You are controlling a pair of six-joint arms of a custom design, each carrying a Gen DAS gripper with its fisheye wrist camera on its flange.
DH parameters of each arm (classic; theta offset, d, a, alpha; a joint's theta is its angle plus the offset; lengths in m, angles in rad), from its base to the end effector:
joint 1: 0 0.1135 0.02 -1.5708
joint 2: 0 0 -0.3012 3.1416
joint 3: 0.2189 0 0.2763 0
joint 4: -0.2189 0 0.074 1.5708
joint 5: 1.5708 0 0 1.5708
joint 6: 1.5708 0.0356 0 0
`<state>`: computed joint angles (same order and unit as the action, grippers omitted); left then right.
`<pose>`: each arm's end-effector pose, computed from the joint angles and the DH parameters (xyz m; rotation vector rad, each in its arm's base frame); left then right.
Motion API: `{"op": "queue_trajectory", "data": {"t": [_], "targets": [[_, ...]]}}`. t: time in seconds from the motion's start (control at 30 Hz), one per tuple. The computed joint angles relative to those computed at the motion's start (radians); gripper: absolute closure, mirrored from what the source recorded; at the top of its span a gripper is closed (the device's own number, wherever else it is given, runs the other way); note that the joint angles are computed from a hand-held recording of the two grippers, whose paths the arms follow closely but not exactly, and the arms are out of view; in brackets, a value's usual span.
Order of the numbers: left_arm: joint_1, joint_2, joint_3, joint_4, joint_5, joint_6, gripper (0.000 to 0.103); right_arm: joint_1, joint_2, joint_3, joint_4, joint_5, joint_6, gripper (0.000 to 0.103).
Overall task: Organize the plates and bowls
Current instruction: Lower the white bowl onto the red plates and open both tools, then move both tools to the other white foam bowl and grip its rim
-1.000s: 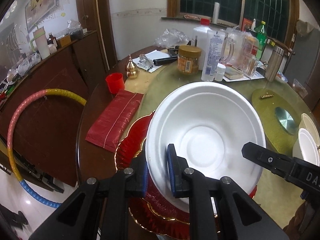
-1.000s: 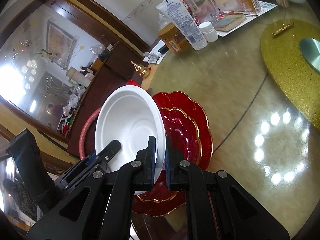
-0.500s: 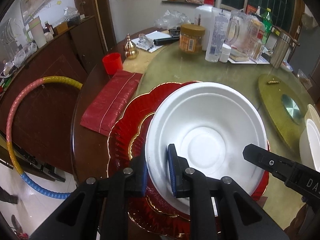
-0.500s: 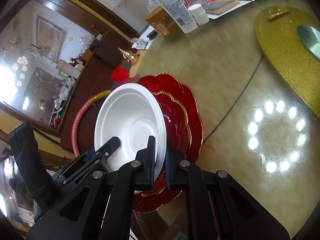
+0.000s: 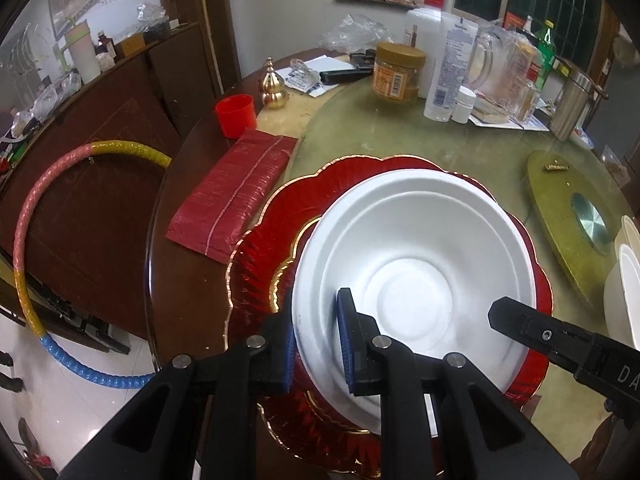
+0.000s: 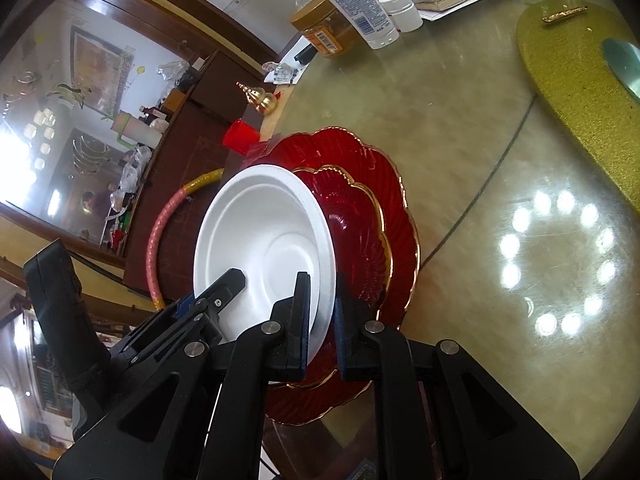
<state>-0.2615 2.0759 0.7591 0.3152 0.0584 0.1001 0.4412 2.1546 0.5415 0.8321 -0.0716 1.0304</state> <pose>0.3382 -0.0927 0.0388 0.4848 2.5296 -0.1357 0.2813 0.1357 0.0157 0.6888 2.3983 0.7642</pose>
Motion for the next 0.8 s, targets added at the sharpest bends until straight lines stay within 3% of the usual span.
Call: {"op": "queue_trajectory", "data": {"t": [0.03, 0.07, 0.13, 0.2, 0.37, 0.47, 0.5, 0.53, 0.6, 0.7, 0.8], "targets": [[0.001, -0.006, -0.008, 0.013, 0.001, -0.006, 0.084, 0.001, 0.001, -0.001, 0.008, 0.0, 0.0, 0.091], [0.002, -0.01, -0.013, 0.019, 0.001, -0.009, 0.082, 0.003, 0.001, 0.0, 0.003, 0.005, 0.002, 0.082], [0.003, -0.022, -0.023, 0.024, 0.0, -0.013, 0.06, 0.006, 0.0, -0.007, 0.024, 0.015, 0.006, 0.069], [0.009, -0.031, -0.036, 0.046, 0.009, -0.026, 0.047, 0.013, -0.007, -0.015, 0.042, 0.027, 0.004, 0.057], [0.036, -0.08, -0.088, 0.111, 0.035, -0.062, 0.047, 0.028, -0.025, -0.045, 0.086, 0.07, 0.016, 0.056], [0.056, -0.143, -0.173, 0.243, 0.045, -0.102, 0.044, 0.036, -0.043, -0.09, 0.153, 0.129, 0.031, 0.056], [0.061, -0.173, -0.213, 0.306, 0.053, -0.113, 0.039, 0.042, -0.054, -0.108, 0.177, 0.159, 0.035, 0.056], [0.065, -0.191, -0.242, 0.353, 0.064, -0.12, 0.033, 0.048, -0.069, -0.124, 0.191, 0.188, 0.037, 0.055], [0.069, -0.23, -0.304, 0.458, 0.096, -0.144, 0.024, 0.067, -0.098, -0.15, 0.211, 0.252, 0.043, 0.032], [0.045, -0.277, -0.363, 0.544, 0.16, -0.155, 0.02, 0.087, -0.158, -0.177, 0.199, 0.304, 0.051, 0.029], [0.004, -0.29, -0.36, 0.521, 0.202, -0.17, 0.013, 0.115, -0.273, -0.22, 0.117, 0.359, 0.056, 0.028]]}}
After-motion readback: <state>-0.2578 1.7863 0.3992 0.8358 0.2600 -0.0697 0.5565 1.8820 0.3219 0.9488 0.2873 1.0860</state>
